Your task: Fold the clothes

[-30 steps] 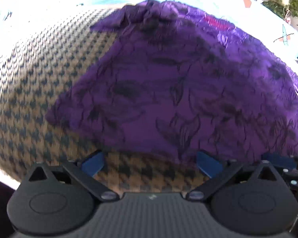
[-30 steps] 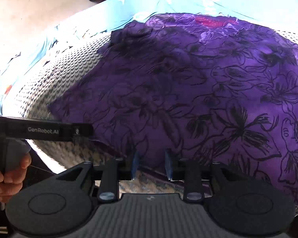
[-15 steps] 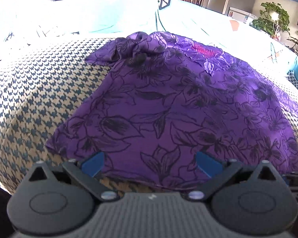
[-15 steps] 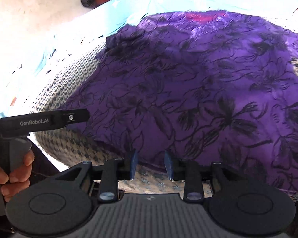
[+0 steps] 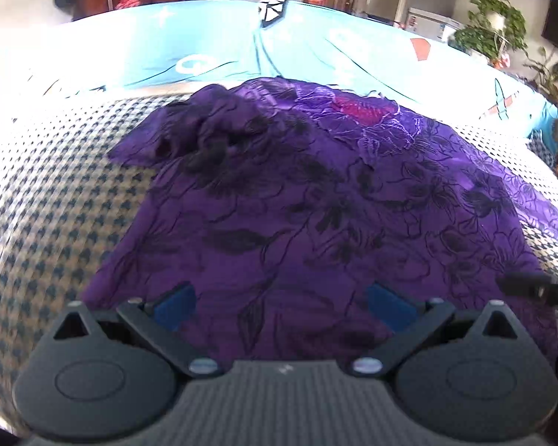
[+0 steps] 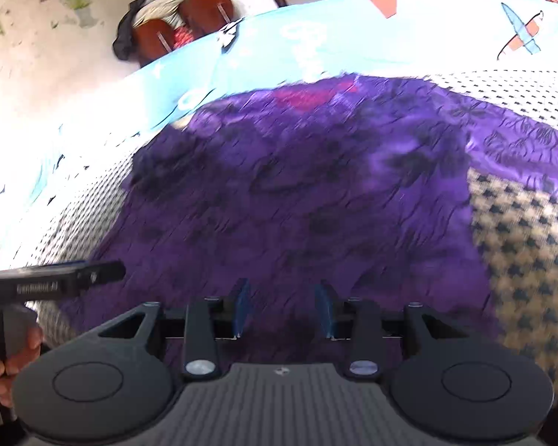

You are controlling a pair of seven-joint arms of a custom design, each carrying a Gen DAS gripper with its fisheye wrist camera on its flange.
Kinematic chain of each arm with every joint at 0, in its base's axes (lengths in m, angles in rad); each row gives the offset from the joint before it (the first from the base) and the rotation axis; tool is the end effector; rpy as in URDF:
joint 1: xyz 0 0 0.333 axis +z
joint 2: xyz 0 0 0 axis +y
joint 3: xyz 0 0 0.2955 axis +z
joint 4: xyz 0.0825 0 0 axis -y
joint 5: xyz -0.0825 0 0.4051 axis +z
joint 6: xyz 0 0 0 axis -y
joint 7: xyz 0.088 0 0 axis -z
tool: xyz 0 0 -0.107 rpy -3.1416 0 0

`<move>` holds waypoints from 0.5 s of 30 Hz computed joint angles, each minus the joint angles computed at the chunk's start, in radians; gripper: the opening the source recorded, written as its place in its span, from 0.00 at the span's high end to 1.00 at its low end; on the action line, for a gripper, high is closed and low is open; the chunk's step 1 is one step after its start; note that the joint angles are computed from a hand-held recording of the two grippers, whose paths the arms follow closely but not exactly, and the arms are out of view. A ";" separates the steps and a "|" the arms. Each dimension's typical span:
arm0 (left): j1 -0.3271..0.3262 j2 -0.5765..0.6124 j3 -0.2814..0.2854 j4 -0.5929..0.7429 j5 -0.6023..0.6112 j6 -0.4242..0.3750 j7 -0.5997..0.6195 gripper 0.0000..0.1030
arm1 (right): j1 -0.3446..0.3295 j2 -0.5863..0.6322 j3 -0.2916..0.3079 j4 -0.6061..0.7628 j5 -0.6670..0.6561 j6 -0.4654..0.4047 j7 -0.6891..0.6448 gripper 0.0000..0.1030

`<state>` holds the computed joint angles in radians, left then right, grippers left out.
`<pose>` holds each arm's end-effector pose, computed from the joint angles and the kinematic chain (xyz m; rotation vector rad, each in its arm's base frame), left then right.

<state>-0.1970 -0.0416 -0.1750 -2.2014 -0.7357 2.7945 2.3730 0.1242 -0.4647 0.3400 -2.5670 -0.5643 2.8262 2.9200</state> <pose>0.5519 -0.1826 0.4311 -1.3134 2.3692 -0.9934 0.4065 0.2370 0.4550 -1.3414 1.9880 -0.5353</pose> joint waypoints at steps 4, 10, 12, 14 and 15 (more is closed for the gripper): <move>0.008 0.082 -0.015 0.084 0.108 -0.019 -0.079 0.00 | -0.054 0.035 -0.022 0.036 -0.047 0.004 -0.025 0.62; 0.035 0.200 -0.039 0.214 0.250 -0.060 -0.198 0.00 | -0.103 0.115 -0.075 0.103 -0.083 0.051 -0.057 0.62; 0.046 0.237 -0.051 0.259 0.272 -0.079 -0.225 0.00 | -0.117 0.148 -0.095 0.134 -0.101 0.067 -0.075 0.62; 0.054 0.276 -0.063 0.305 0.288 -0.090 -0.247 0.00 | -0.139 0.183 -0.105 0.167 -0.137 0.081 -0.075 0.62; 0.054 0.295 -0.068 0.326 0.300 -0.087 -0.259 0.00 | -0.150 0.203 -0.108 0.187 -0.161 0.086 -0.068 0.61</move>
